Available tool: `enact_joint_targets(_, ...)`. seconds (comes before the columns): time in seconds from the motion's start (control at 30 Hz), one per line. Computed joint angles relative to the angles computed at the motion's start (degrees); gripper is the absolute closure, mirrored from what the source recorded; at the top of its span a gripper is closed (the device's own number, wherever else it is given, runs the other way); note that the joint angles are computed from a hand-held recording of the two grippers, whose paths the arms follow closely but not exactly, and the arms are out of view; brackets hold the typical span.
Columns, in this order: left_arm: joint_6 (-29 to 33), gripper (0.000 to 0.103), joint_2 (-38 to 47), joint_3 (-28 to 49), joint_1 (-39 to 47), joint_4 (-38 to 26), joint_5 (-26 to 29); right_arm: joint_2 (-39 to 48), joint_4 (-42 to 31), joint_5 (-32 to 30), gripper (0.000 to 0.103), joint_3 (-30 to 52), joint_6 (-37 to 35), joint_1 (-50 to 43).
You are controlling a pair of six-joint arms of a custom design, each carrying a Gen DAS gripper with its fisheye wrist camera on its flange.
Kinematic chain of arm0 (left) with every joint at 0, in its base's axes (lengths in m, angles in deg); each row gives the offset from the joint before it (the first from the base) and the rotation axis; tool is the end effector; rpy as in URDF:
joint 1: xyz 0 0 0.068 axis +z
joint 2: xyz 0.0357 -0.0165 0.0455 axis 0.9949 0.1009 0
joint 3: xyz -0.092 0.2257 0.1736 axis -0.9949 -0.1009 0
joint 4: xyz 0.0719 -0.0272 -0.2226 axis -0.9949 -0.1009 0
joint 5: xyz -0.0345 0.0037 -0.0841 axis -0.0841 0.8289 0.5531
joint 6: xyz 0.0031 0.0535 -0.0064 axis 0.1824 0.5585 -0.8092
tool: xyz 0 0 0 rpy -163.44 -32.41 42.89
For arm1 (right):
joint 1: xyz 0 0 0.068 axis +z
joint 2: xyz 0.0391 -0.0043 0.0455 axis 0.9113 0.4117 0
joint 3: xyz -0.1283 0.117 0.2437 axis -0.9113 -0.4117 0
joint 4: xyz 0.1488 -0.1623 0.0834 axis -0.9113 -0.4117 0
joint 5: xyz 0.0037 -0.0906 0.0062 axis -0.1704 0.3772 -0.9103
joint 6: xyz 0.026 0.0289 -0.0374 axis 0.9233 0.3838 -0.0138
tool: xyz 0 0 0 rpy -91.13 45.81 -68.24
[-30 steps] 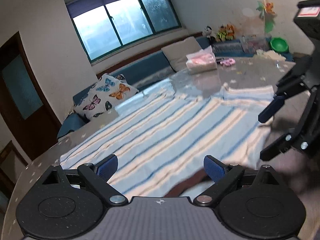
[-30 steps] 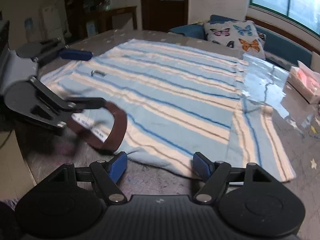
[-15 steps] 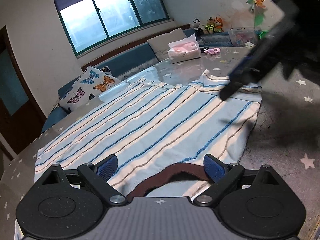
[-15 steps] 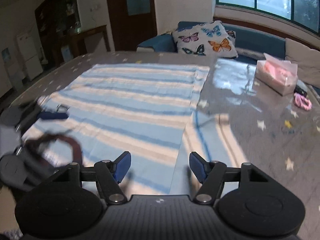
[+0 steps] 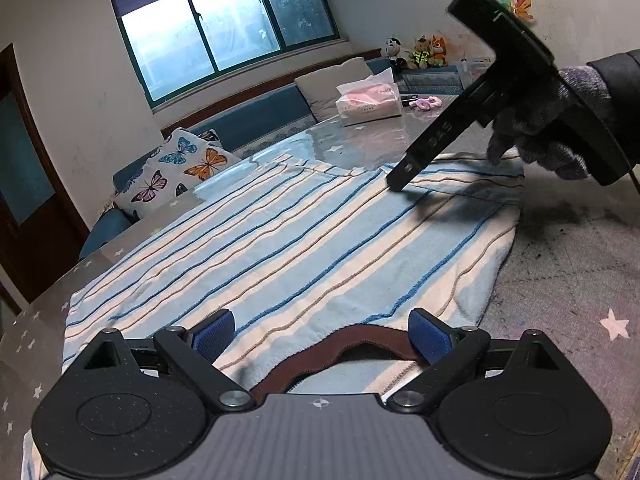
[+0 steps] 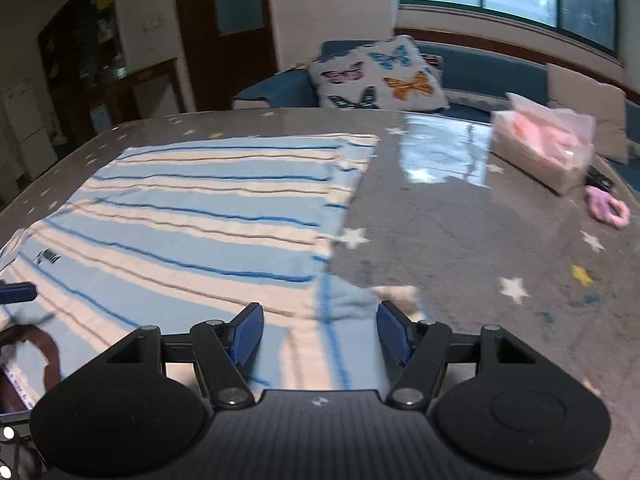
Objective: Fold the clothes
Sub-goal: 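Move the right gripper to the garment's side edge and grasp it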
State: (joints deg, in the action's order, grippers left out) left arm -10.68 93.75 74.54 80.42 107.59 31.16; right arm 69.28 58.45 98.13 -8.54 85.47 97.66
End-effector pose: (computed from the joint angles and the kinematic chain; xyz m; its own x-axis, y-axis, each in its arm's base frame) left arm 0.2547 -0.0276 0.0517 -0.3131 0.5445 -0.7781 0.5718 0.7623 0.3033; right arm 0.3391 0.2042 0.0864 -0.6823 -0.0895 -0.7255 -0.2266 0.9695 0.0935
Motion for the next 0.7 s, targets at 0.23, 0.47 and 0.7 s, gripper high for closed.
enact_joint_targets(0.23,-0.6,0.006,0.3,-0.1,-0.4,0.7,-0.6,-4.9,3.5,2.2,0.038,-7.5,2.4,-0.1)
enact_joint_targets(0.47,-1.2,0.006,0.2,-0.3,-1.0,0.9,-1.7,-8.2,2.6,9.2,0.038,-13.7,5.9,2.1)
enact_joint_targets(0.7,-3.7,0.004,-1.5,-0.6,-1.0,0.7,-2.4,-11.2,5.1,11.7,0.038,-20.7,10.4,3.2)
